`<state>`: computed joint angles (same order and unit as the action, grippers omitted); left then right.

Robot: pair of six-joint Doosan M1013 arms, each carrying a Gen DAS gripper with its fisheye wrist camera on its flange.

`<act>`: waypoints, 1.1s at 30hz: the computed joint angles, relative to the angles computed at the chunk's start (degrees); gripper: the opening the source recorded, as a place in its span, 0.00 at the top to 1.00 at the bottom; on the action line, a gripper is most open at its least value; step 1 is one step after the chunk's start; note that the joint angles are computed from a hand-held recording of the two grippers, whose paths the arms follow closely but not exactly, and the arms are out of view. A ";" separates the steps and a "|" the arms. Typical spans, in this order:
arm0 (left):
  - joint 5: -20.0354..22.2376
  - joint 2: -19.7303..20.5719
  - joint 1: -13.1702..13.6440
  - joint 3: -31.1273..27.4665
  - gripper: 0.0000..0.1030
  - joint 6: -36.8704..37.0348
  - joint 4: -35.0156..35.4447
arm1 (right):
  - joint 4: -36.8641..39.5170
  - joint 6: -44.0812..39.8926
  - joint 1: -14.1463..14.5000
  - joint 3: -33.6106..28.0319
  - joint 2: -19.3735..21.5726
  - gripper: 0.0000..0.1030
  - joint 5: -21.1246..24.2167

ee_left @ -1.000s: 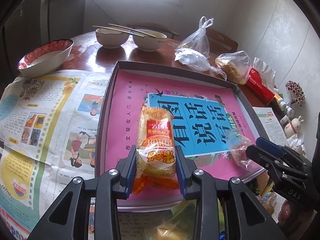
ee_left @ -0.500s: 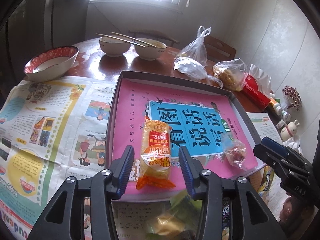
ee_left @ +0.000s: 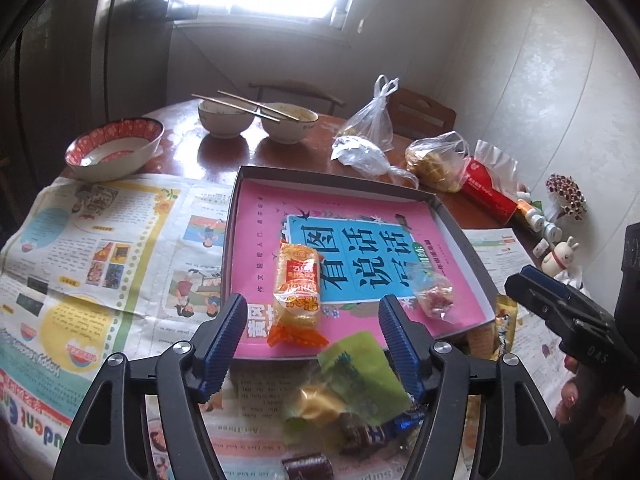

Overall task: Organize snacks
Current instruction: 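Open both grippers to release the bags and withdraw from the box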

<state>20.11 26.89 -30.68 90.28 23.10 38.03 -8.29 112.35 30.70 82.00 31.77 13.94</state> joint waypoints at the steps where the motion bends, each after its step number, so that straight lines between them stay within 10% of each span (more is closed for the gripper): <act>1: 0.08 -0.21 -0.15 0.26 0.30 -0.41 0.61 | -0.44 0.57 -0.01 0.27 -0.22 0.29 -0.17; 33: 4.01 -3.87 -2.58 5.49 0.29 -3.44 4.80 | -1.70 2.02 1.87 6.93 -4.67 0.28 -2.16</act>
